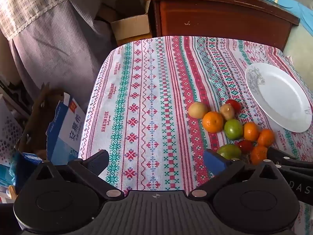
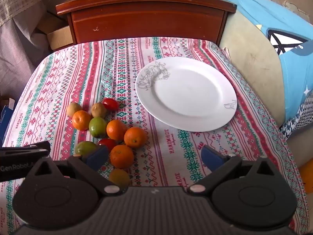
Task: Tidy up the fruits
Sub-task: 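Move both grippers open toward the fruit cluster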
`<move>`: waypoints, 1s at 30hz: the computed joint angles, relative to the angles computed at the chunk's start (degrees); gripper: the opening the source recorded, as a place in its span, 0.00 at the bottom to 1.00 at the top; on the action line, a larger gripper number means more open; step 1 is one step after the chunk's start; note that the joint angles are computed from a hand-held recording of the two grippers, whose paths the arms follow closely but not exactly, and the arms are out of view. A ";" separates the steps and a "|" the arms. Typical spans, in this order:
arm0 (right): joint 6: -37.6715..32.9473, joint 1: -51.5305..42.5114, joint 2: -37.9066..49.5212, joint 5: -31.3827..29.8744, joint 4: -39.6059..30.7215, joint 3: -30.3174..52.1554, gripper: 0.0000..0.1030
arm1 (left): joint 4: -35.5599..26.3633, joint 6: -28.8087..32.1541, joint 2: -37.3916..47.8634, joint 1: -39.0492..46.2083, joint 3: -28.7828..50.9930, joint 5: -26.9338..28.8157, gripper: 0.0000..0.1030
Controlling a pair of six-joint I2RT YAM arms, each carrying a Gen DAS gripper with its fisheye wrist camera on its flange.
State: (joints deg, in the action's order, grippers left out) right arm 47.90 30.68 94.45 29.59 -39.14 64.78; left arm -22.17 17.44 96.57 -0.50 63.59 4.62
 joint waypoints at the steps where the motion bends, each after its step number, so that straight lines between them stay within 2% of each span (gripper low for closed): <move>1: -0.09 -0.05 0.23 -0.09 -0.27 0.44 0.98 | 0.41 0.27 -0.11 -0.20 -0.32 -0.46 1.00; 5: 0.06 -0.11 0.47 0.03 -0.19 0.82 0.98 | 3.17 0.47 -1.52 -1.05 -2.68 -2.13 1.00; 6: 0.35 0.07 -0.68 0.26 0.63 -0.91 0.98 | 1.20 0.49 -0.68 -0.94 -1.15 -1.67 1.00; 7: 0.48 0.04 -1.01 0.30 0.95 -1.30 0.98 | -0.42 -0.18 0.27 1.08 0.89 1.76 1.00; 11: 0.17 -0.72 -1.58 0.17 0.95 -1.04 0.98 | 0.39 -0.79 -0.30 1.50 0.37 2.23 1.00; 16: -0.55 -0.26 -3.77 0.63 4.28 -4.18 0.98 | -1.76 -1.69 0.92 2.63 1.51 3.94 1.00; 22: -1.75 0.56 -7.67 1.39 9.90 -9.74 0.98 | -1.51 -0.85 0.45 4.30 0.17 7.47 1.00; 29: -4.03 1.48 -9.77 0.18 15.36 -13.15 0.98 | -0.60 -0.28 -0.43 4.34 -0.83 7.06 1.00; 30: -4.37 1.40 -10.11 -0.08 15.59 -13.67 0.97 | -1.61 0.43 0.85 4.94 0.99 7.31 0.99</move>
